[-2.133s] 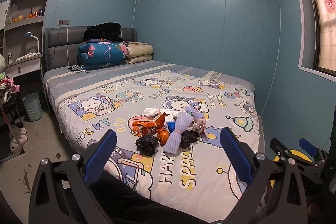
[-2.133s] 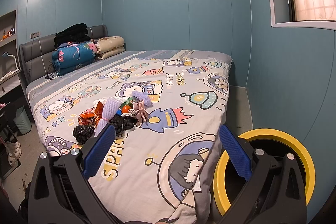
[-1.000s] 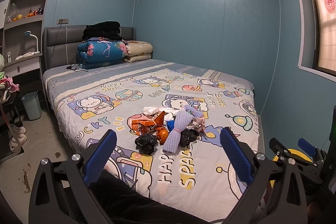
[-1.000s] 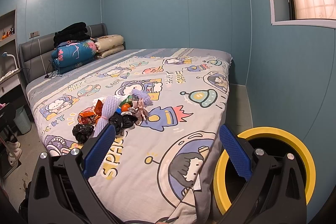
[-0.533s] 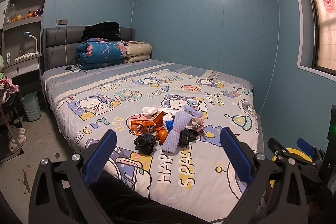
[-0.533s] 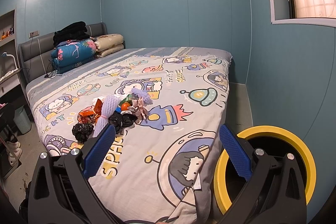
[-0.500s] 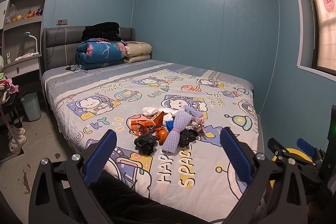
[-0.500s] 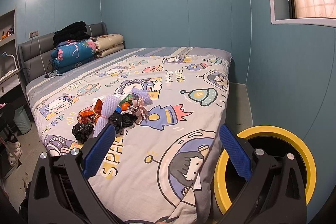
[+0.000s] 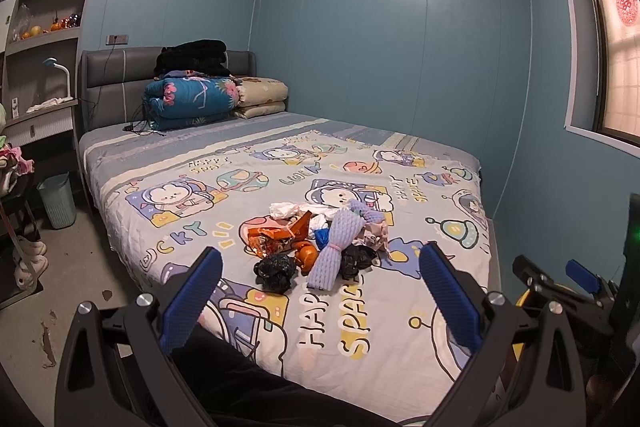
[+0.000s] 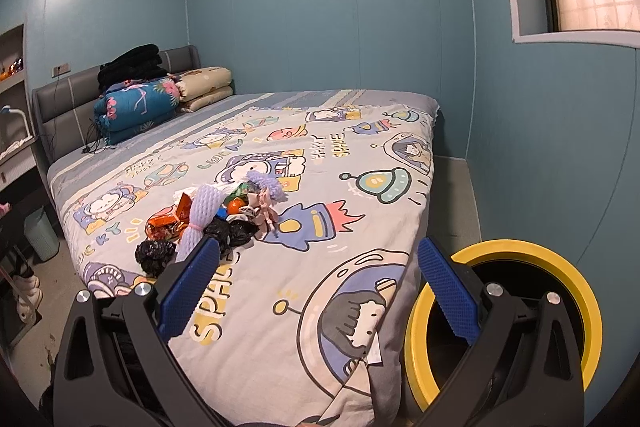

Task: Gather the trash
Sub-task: 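Grasp the black plastic bag with the left tool while the right tool grasps the lavender foam net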

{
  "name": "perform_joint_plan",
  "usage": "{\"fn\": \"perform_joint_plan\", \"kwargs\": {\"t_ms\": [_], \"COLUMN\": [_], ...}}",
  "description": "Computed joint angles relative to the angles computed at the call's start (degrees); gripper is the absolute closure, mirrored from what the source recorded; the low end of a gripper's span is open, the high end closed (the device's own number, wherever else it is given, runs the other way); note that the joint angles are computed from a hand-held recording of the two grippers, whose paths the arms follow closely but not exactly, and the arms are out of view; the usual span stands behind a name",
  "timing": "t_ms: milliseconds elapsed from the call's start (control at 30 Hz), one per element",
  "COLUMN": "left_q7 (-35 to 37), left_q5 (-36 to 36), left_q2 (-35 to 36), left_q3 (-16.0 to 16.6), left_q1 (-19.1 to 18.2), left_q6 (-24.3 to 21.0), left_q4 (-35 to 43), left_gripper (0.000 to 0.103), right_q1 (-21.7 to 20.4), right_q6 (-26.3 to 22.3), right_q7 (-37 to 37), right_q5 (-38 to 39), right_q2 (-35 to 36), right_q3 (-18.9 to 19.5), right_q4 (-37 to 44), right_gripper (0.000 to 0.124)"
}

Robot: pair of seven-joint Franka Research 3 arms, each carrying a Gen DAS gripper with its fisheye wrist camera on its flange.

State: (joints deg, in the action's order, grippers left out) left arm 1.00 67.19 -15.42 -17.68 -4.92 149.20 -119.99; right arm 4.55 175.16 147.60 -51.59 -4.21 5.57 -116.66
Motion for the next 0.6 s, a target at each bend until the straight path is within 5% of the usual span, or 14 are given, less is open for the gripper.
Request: {"fn": "perform_joint_plan", "kwargs": {"t_ms": [433, 600], "left_q7": [2.7, 11.1], "left_q5": [-6.2, -14.2], "left_q2": [2.3, 6.7], "left_q3": [3.3, 6.4], "left_q1": [1.7, 2.8], "left_q6": [0.4, 0.5], "left_q4": [0.4, 3.3], "left_gripper": [0.008, 0.008], "right_q1": [7.6, 5.2], "right_q6": [-9.2, -19.7], "right_q7": [-24.4, -46.0], "right_q5": [22.9, 41.4], "right_q2": [14.1, 25.9], "right_q3": [-3.2, 3.4], "right_q4": [19.2, 35.8], "right_gripper": [0.029, 0.029]}}
